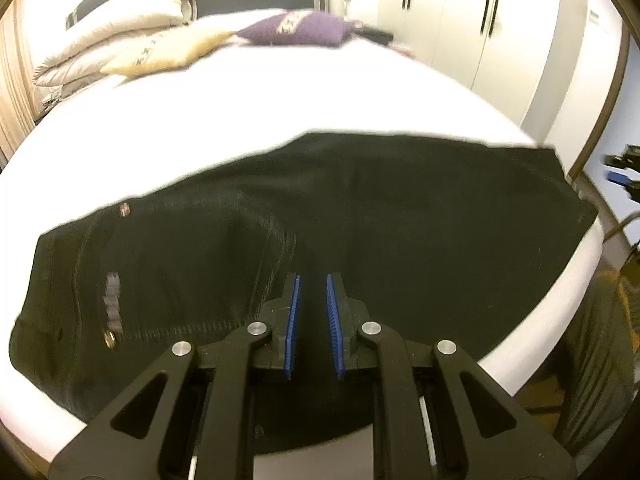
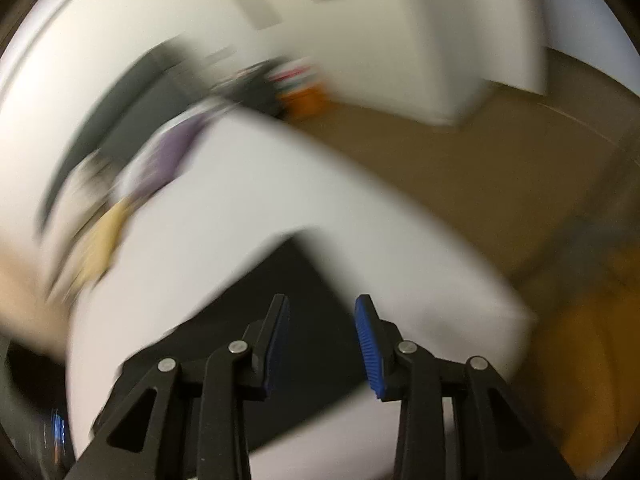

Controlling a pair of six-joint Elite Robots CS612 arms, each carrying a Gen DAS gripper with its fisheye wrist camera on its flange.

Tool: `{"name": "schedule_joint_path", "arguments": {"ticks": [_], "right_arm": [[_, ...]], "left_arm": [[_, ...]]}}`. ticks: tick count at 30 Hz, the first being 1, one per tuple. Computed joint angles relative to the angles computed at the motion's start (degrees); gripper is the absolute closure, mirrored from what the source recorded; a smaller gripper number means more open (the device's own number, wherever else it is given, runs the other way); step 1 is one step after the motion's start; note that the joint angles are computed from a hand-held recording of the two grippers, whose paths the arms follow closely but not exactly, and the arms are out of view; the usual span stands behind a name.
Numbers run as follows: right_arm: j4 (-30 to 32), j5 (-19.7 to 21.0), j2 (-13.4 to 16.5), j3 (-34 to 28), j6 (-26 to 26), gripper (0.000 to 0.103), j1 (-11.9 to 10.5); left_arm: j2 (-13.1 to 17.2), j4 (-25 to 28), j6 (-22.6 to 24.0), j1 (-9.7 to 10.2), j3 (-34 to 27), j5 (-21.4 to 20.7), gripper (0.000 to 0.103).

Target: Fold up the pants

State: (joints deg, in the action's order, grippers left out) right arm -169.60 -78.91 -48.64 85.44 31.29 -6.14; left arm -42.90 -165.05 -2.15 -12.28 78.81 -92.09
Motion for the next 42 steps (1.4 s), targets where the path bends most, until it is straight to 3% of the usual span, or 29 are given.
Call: {"name": "schedule_joint_path", "arguments": {"ticks": [3, 5, 9, 12, 14, 15, 16, 18, 20, 22, 23, 25, 29, 32, 33, 34, 36, 37, 38, 39, 40, 42], "right_arm": [[3.03, 14.46, 5.21, -8.45, -6.66, 0.065, 2.45], [8.30, 22.21, 9.32, -15.28, -12.48, 0.065, 4.47], [19.86, 28.29, 15.76, -26.24, -18.84, 0.065, 7.02], [28.65, 23.33, 19.66, -33.28, -20.76, 0.065, 8.06], [28.99, 24.23, 21.67, -35.35, -17.36, 0.074, 7.28], [27.36, 25.71, 22.42, -35.57, -14.52, 0.086, 6.42], [26.59, 25.35, 22.50, -35.48, -12.88, 0.095, 5.94], [22.29, 23.61, 21.81, -33.40, -8.39, 0.095, 4.84], [21.17, 19.65, 20.28, -31.28, -7.23, 0.095, 4.50], [22.81, 15.50, 18.02, -29.67, -10.17, 0.084, 4.91], [21.94, 15.87, 17.11, -28.49, -11.67, 0.079, 5.02], [18.65, 21.28, 15.11, -25.28, -14.47, 0.063, 5.29], [20.92, 29.77, 12.68, -21.18, -24.56, 0.053, 6.81], [23.12, 26.44, 12.51, -19.30, -24.84, 0.049, 7.05], [23.47, 25.55, 12.75, -18.51, -22.37, 0.057, 6.37], [21.43, 27.06, 12.98, -17.66, -19.91, 0.079, 5.63], [19.00, 25.61, 12.15, -15.37, -14.39, 0.095, 4.19], [17.98, 24.60, 11.32, -14.06, -13.19, 0.095, 3.69], [17.26, 21.77, 9.95, -12.53, -12.18, 0.092, 3.27], [16.93, 19.51, 8.52, -10.95, -12.16, 0.081, 3.06], [15.86, 19.33, 7.43, -9.58, -12.38, 0.061, 2.66], [12.06, 24.18, 6.12, -7.38, -13.72, 0.050, 2.07]], "left_arm": [[0.75, 1.23, 0.68, -0.03, -1.81, 0.44, 0.090], [1.36, 2.16, 1.20, -0.03, -2.91, 1.37, 0.090], [2.43, 2.86, -0.79, 0.88, -4.66, 1.39, 0.090], [3.72, 7.69, -2.83, 1.94, -6.87, 2.51, 0.090], [3.89, 7.39, -4.51, 2.87, -6.38, 0.48, 0.090], [3.77, 6.34, -4.98, 3.18, -5.71, -0.17, 0.090], [3.49, 5.37, -5.11, 3.29, -4.88, -0.19, 0.090], [2.73, 3.71, -4.96, 3.43, -3.11, -0.19, 0.090], [2.25, 3.23, -5.64, 3.47, -2.61, -0.07, 0.090], [1.59, 1.47, -6.59, 3.44, -1.68, 0.87, 0.090], [1.06, -0.26, -7.30, 3.44, -0.84, 2.11, 0.090], [0.78, -1.80, -8.36, 3.75, -0.30, 3.14, 0.090], [0.36, -0.74, -11.02, 4.90, 1.04, 5.23, 0.090], [0.01, -1.11, -13.52, 6.44, 2.35, 5.18, 0.090], [-0.06, -0.57, -15.04, 7.37, 2.55, 4.09, 0.090], [-0.05, -1.09, -16.78, 8.65, 2.89, 0.60, 0.090], [0.17, -1.75, -19.88, 10.66, 3.00, -6.26, 0.090], [-0.21, -1.77, -19.87, 10.93, 3.41, -6.80, 0.090], [-0.95, -1.67, -19.22, 10.56, 4.24, -4.93, 0.090], [-1.61, -1.79, -18.85, 10.17, 4.93, -2.32, 0.090], [-2.20, -3.07, -19.07, 9.74, 5.64, -0.78, 0.090], [-2.60, -8.37, -18.61, 9.47, 6.51, -4.01, 0.090]]}}
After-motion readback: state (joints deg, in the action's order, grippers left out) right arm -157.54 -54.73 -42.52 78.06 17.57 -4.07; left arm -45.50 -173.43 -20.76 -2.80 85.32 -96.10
